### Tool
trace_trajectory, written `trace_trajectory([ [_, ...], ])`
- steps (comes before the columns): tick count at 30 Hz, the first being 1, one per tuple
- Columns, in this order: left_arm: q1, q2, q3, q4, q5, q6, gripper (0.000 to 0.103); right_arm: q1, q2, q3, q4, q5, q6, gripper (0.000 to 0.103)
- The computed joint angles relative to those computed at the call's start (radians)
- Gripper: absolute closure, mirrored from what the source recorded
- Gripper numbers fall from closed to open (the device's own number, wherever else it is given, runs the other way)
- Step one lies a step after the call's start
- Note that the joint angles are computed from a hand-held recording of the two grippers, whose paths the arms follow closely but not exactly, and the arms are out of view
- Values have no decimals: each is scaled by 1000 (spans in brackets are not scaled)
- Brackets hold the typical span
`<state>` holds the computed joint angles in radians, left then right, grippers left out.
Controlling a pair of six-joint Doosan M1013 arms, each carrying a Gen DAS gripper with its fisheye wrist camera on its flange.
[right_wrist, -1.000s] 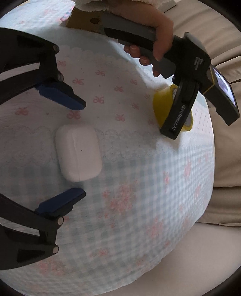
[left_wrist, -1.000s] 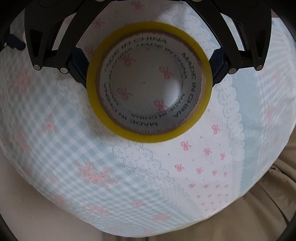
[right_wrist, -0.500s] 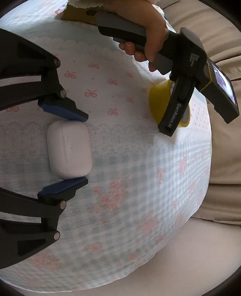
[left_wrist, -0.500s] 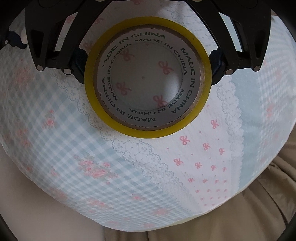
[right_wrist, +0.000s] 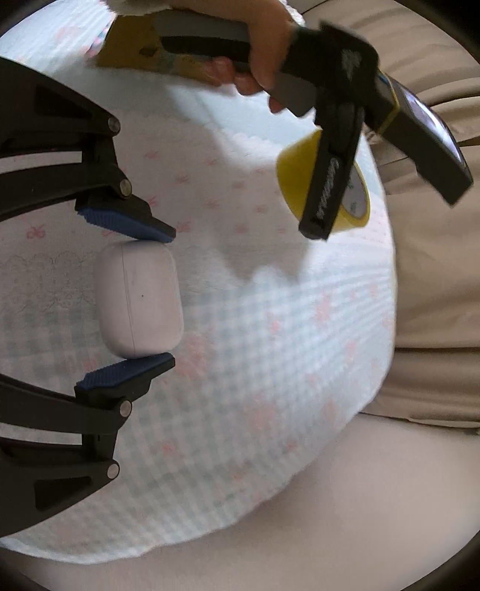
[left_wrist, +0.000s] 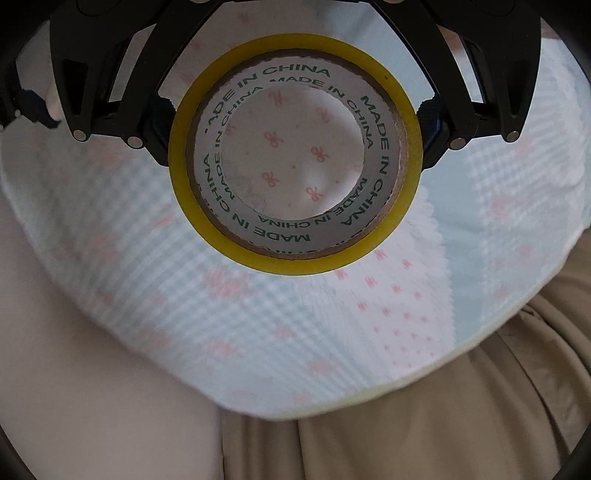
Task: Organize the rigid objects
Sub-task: 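Carry the tape roll and earbud case over the cardboard box with both tools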
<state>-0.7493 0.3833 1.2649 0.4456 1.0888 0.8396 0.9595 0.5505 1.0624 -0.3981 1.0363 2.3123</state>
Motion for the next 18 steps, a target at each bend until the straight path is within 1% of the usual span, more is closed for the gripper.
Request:
trace_trajectory([
  [3,-22,-45,-13,30,22,-18,5,6,-14,-32,-28,21,18,46],
  [6,-43,-94,-20,54,46,-38,5,20,-23,-81,-62,58,22,47],
  [12,-99,-214,-13,88,101,-58,5,61,-26,-220,-114,146,21,47],
  [15,-129,-272,-7,106,147,-67,5,88,1,-350,-102,231,19,47],
  [18,-154,-337,17,126,173,-89,5,114,42,-481,-107,309,31,47],
])
